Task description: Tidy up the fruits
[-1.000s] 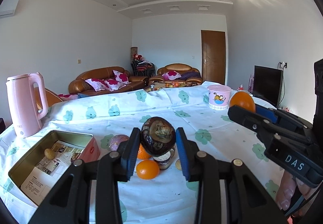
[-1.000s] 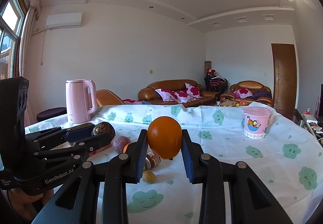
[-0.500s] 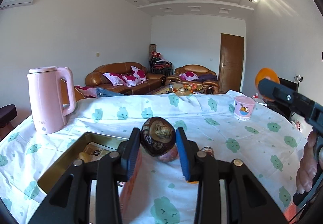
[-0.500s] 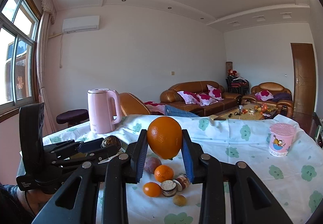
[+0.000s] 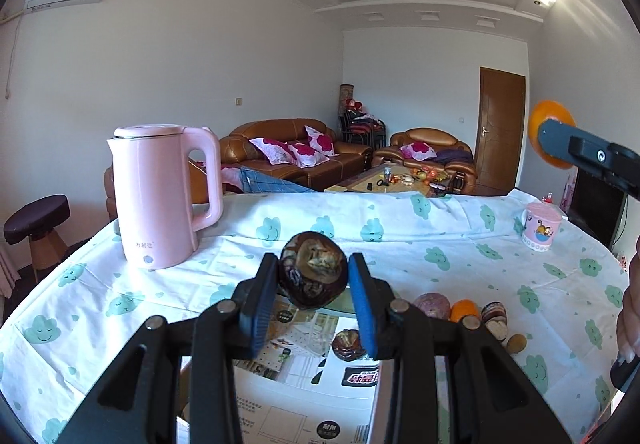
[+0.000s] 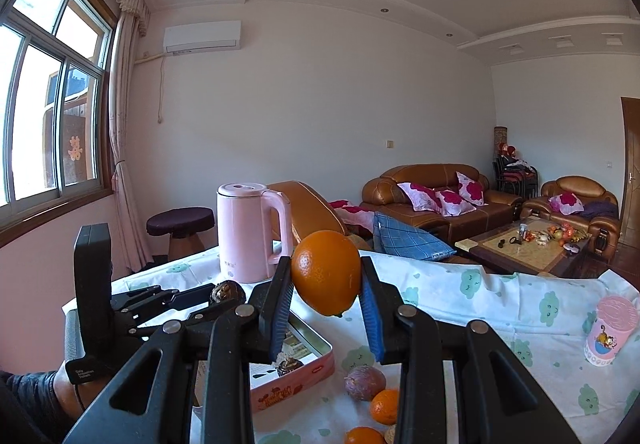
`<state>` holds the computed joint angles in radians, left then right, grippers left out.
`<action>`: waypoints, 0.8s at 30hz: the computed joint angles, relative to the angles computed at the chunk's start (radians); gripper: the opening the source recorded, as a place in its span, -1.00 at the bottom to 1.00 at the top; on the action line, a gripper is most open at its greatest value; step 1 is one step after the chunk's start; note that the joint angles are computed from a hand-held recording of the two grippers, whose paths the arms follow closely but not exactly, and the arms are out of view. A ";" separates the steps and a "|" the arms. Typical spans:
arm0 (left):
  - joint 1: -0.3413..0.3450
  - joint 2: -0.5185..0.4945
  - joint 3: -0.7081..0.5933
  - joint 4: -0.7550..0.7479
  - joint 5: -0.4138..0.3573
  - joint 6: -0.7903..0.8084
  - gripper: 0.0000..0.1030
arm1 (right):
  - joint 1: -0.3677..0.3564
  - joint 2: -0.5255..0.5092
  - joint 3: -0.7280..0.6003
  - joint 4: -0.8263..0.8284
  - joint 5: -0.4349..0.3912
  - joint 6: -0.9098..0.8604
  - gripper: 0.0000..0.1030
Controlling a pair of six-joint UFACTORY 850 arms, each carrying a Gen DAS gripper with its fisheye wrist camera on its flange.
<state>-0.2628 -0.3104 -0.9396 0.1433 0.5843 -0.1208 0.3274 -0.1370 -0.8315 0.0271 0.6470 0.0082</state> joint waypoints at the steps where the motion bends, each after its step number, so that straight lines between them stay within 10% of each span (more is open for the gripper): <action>1: 0.004 -0.004 -0.005 0.002 -0.006 0.001 -0.27 | 0.002 -0.014 -0.018 -0.010 -0.010 0.007 -0.34; 24: 0.053 -0.109 -0.115 -0.013 -0.135 0.032 -0.27 | 0.029 -0.250 -0.248 -0.052 -0.137 0.088 -0.34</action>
